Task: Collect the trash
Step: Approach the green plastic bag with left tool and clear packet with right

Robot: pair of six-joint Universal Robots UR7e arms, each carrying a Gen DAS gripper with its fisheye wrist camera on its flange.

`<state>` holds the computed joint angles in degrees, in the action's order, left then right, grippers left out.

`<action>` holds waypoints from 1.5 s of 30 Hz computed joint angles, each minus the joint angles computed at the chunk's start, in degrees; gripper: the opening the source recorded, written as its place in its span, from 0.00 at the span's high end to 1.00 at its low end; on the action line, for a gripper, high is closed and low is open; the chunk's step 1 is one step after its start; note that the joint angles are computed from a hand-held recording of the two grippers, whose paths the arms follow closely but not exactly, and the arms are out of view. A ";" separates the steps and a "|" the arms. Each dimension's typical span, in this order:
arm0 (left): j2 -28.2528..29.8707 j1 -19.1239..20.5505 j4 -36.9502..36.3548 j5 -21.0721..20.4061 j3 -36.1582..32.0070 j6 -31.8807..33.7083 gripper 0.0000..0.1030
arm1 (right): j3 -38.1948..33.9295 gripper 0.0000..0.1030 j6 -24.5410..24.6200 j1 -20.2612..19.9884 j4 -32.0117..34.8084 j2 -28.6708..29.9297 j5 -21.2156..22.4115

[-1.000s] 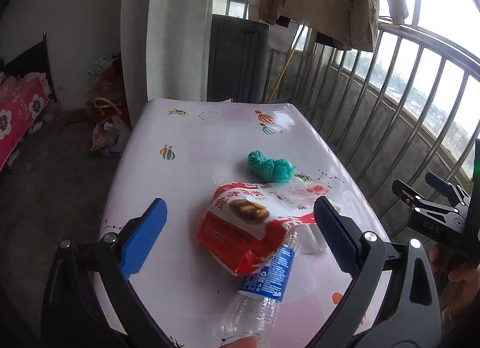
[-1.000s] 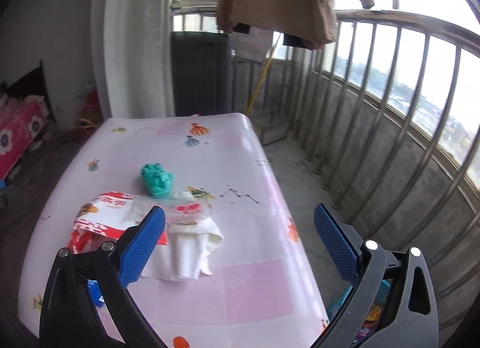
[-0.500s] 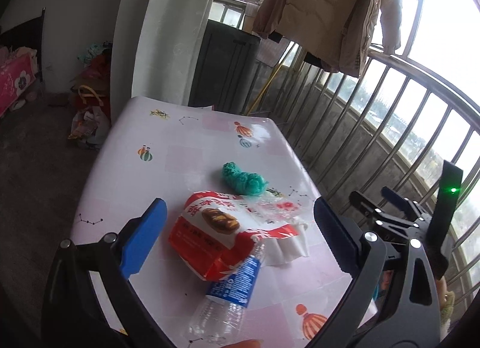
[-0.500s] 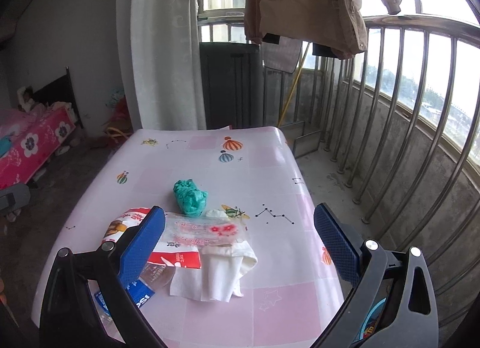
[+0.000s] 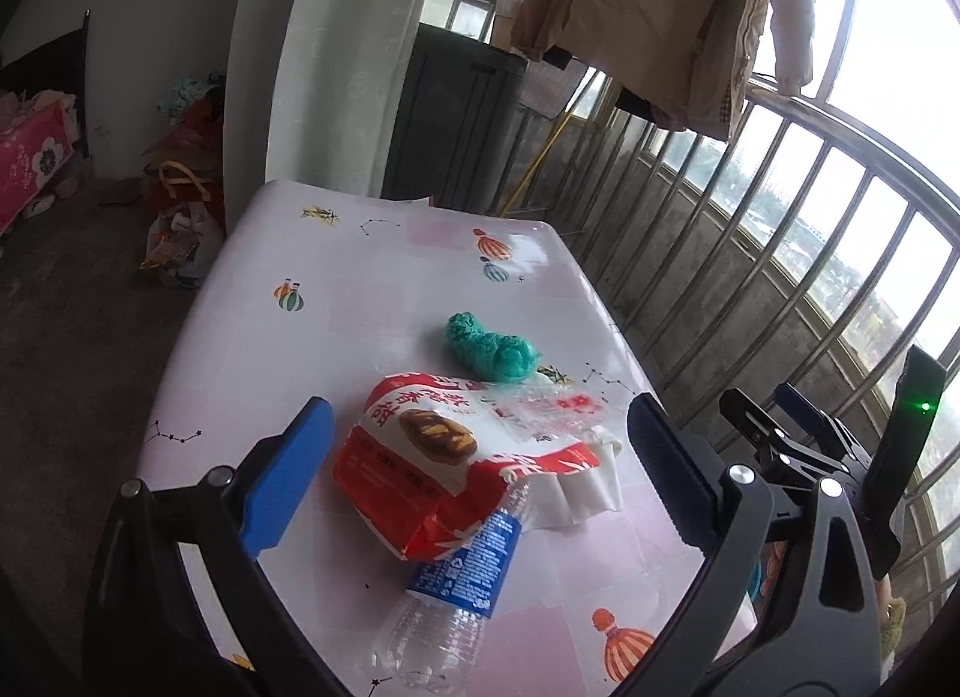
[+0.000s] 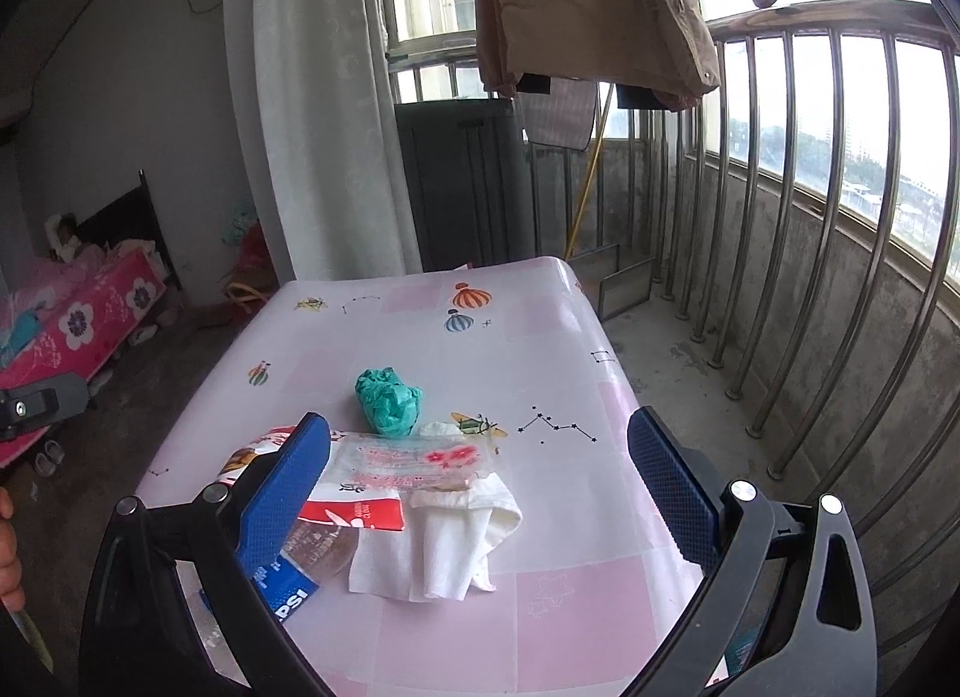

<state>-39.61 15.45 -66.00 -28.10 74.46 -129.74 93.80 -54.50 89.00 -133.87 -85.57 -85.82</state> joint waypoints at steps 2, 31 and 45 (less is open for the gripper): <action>-0.06 0.75 0.81 -0.61 -0.40 0.90 0.09 | -0.18 0.06 0.27 0.28 -0.72 0.92 -1.34; -6.80 11.47 -36.15 -0.93 11.30 44.65 0.09 | -6.72 0.06 10.50 1.40 2.13 11.84 -11.56; -10.35 12.47 -45.12 -5.19 16.42 45.72 0.25 | -10.10 0.16 13.23 -0.50 11.34 12.58 -9.15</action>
